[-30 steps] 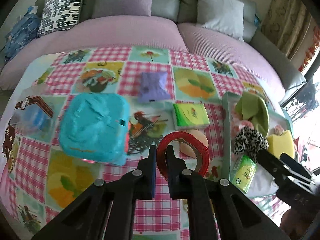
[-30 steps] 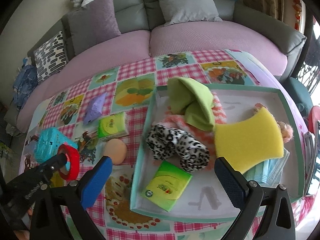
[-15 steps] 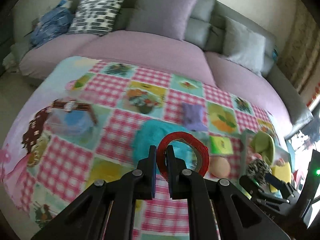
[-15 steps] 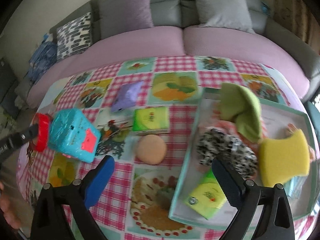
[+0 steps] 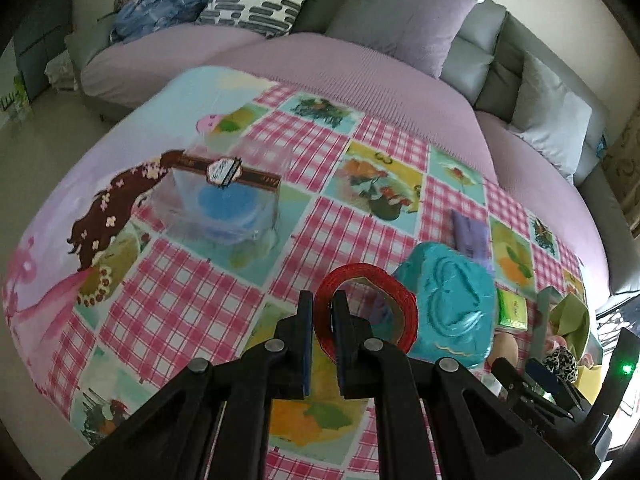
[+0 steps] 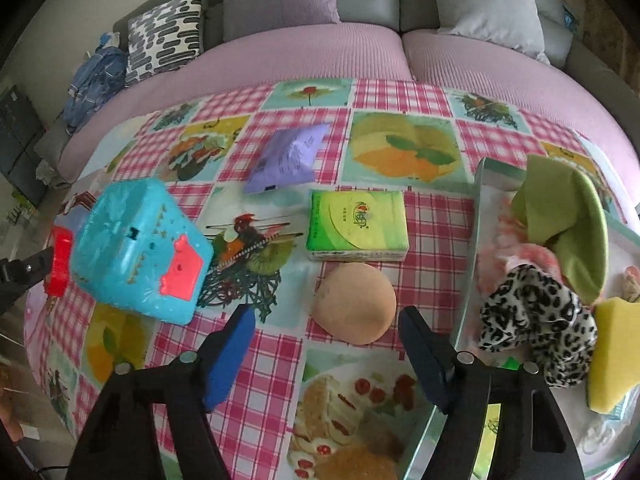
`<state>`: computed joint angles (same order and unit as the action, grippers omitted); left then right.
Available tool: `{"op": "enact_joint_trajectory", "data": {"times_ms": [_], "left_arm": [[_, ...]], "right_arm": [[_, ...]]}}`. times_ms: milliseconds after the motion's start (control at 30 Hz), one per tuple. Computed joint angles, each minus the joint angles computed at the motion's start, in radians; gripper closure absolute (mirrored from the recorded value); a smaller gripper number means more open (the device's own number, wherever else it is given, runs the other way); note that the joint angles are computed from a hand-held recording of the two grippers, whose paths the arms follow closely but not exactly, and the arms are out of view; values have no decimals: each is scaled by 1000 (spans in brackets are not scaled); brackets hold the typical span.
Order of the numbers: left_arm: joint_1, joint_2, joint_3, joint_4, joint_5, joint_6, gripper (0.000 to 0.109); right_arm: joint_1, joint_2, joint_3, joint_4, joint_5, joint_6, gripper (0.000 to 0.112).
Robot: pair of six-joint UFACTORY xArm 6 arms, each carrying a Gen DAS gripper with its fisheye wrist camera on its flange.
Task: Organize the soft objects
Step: 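Grasp the beige sponge ball with the right tool while the left tool holds the ring, then carry the red ring and beige ball with both tools over the tray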
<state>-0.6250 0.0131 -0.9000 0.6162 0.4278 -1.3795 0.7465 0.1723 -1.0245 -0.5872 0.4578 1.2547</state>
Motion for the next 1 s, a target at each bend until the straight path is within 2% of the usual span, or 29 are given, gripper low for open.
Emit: {"op": "enact_joint_trajectory", "data": {"times_ms": [233,333,400,533,667,1000], "left_arm": [[13,15,2,-31,-20,22,99],[12,16,1,-34,-18,24,99],[13,18,0,-38,-18,29,99],[13,20,-2,-40,-17,29,99],[13,20,-3,-37,-15,27,99],[9,11,-5,-14,-6,12,99]], "right_arm": [[-14,27,-10,22,11,5,38],[-20,35,-9,32,-1,5,47],[-22,43,-11,33,-6,6,48],[-13,55,-31,5,21,12,59],[-6,60,-42,-8,43,12,60],[-9,49,-25,-33,27,47,62]]}}
